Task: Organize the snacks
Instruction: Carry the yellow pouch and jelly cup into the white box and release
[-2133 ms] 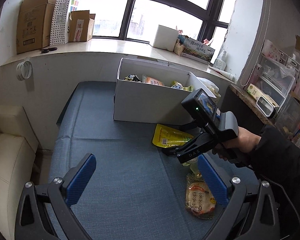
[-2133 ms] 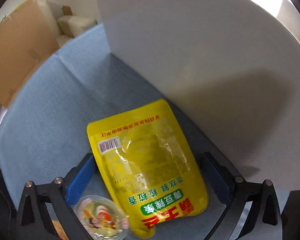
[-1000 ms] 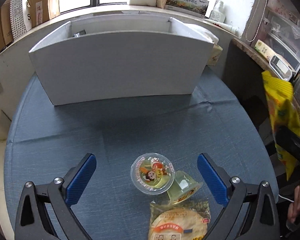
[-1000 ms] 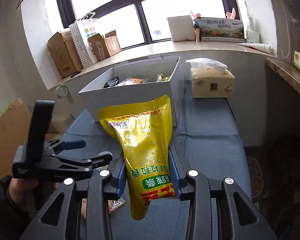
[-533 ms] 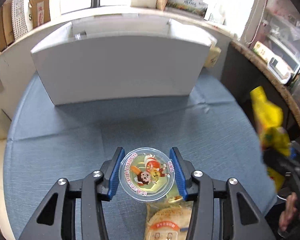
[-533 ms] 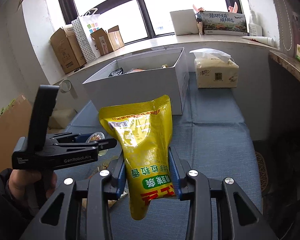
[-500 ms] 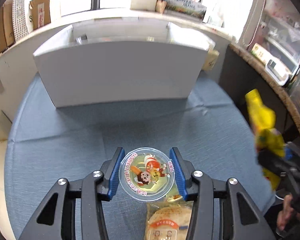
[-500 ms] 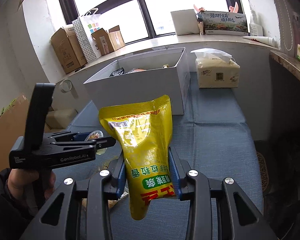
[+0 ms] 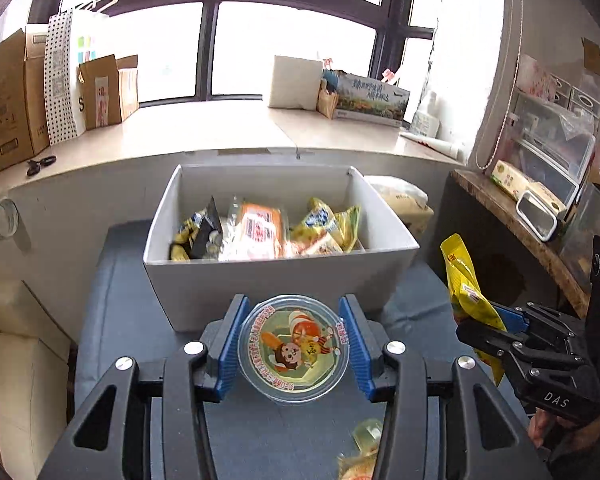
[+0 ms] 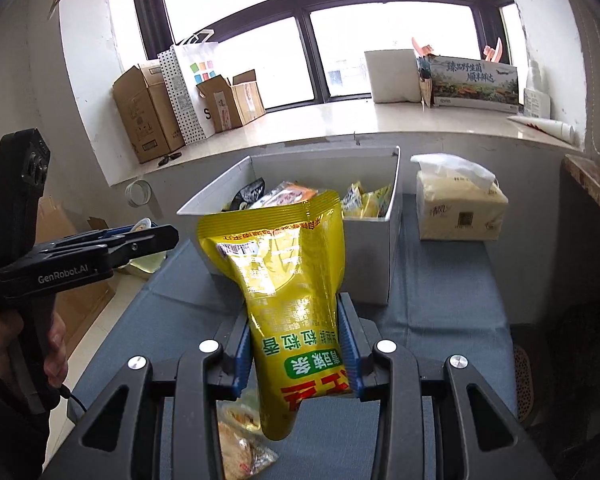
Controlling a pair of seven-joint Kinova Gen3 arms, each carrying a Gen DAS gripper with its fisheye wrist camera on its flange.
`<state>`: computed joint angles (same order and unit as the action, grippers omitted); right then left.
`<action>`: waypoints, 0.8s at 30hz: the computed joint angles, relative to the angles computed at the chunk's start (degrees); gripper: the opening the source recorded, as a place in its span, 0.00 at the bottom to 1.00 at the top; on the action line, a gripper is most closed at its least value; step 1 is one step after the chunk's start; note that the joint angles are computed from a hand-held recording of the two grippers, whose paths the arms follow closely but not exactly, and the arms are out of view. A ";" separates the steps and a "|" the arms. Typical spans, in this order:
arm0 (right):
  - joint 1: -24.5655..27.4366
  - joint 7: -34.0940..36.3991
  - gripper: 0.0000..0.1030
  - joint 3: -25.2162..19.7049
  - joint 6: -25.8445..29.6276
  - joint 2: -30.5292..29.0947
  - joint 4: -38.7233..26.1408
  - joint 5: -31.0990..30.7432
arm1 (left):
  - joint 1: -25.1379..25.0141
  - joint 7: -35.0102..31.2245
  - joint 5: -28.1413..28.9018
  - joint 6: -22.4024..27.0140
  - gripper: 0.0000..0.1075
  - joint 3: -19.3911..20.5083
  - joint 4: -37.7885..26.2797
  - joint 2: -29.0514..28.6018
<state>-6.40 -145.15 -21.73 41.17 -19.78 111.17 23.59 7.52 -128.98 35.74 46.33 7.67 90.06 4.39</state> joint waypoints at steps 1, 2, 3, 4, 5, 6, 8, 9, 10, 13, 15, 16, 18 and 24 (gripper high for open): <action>0.21 0.98 0.40 0.64 0.04 1.18 -1.44 0.54 | 0.11 0.47 -0.46 0.32 0.48 0.06 -2.26 1.35; -0.01 2.40 0.40 1.86 -0.08 2.43 -2.94 0.62 | 0.25 1.28 -1.13 0.25 0.48 0.21 -4.48 2.70; -0.30 3.86 0.40 3.39 -0.77 3.55 -4.20 0.49 | 0.78 1.89 -1.76 0.38 0.48 -0.02 -6.95 4.25; -0.59 5.77 0.40 5.22 -1.54 4.79 -5.59 -0.26 | 0.63 2.34 -2.30 0.76 0.48 0.65 -9.61 6.03; -1.32 8.10 0.40 7.51 -1.64 6.42 -7.44 -1.65 | 0.93 3.68 -3.70 0.48 0.48 1.33 -12.26 7.93; -1.52 10.43 0.40 9.49 -1.88 8.03 -9.21 -3.45 | 2.01 5.71 -6.03 0.11 0.48 1.37 -14.92 9.77; -0.28 14.56 0.40 11.46 -2.26 11.32 -12.58 -6.43 | 3.67 9.41 -10.17 0.17 0.48 1.57 -19.96 13.30; -0.80 16.89 0.40 13.30 -2.38 12.96 -14.14 -8.18 | 4.54 11.09 -12.30 0.62 0.48 1.56 -22.60 15.24; -2.39 19.22 0.41 15.95 -2.40 14.44 -15.60 -9.84 | 5.30 12.88 -14.20 1.41 0.48 1.48 -25.26 17.18; -3.26 23.23 0.47 18.20 0.48 18.73 -20.24 -10.27 | 6.75 15.12 -18.30 1.18 0.48 1.78 -29.55 21.23; -2.33 23.52 0.73 18.37 2.09 20.81 -22.06 -10.55 | 6.86 15.52 -19.74 2.48 0.48 2.33 -32.03 23.45; -1.80 24.13 0.93 18.74 2.54 21.71 -22.69 -12.09 | 7.14 16.29 -20.70 4.52 0.55 2.26 -34.19 24.83; -0.36 23.90 0.96 18.73 1.68 21.88 -21.87 -14.12 | 7.97 18.69 -22.19 6.69 0.95 1.18 -36.09 26.28; -1.29 20.49 1.00 19.51 -2.88 19.17 -16.84 -11.56 | 5.11 15.95 -20.53 3.47 0.96 3.46 -30.73 24.06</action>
